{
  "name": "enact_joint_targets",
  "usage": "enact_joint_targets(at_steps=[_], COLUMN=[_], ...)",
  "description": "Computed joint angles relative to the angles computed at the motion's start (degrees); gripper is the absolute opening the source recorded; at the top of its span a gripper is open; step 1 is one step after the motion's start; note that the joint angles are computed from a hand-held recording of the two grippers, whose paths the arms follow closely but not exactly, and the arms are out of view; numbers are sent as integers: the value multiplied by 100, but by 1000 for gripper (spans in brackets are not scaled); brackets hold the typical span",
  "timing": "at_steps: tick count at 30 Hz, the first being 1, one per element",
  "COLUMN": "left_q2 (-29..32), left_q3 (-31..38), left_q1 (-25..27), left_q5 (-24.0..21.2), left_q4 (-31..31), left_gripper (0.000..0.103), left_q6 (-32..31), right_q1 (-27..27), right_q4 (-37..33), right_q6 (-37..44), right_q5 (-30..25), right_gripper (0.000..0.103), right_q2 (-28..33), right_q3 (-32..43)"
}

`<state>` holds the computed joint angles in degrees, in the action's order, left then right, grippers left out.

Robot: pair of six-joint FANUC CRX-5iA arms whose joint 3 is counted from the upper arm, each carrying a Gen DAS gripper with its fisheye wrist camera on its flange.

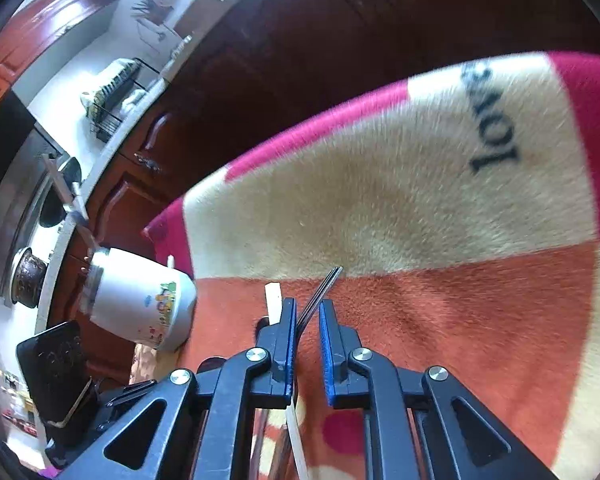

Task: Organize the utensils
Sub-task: 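Grasp the metal fork with the right gripper while the left gripper grasps a spoon, then lift the fork and spoon up over the white jar with both grippers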

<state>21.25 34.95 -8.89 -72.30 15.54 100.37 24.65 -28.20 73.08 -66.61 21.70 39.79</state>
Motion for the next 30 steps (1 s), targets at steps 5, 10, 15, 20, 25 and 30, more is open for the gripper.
enact_joint_targets(at_steps=[5,10,15,20,25,30], left_q2=[-288,-577,-853,-1080,-1259,-1401], left_q3=[-313,-429,-480,-540,-569,-526], left_q1=[92,125,131,131,125,137], left_q5=[190,283,352,380,387,366], left_q4=[161,135,19,-82,-194,-277], left_gripper=[2,1,1,1,1,1], left_q6=[62,26,76,78,121,137], right_q1=[70,207,308,408,524,551], right_q4=[212,482,665,877,1092,1168], right_q6=[119,232,223,116,57,123], right_q5=[293,510,675,842,990,1062], right_gripper=[9,7,5,3,2,2], right_q2=[-441,-864,-1147,-1353,-1467,-1541], right_q3=[-344,-605,-756,-898,-896,-827])
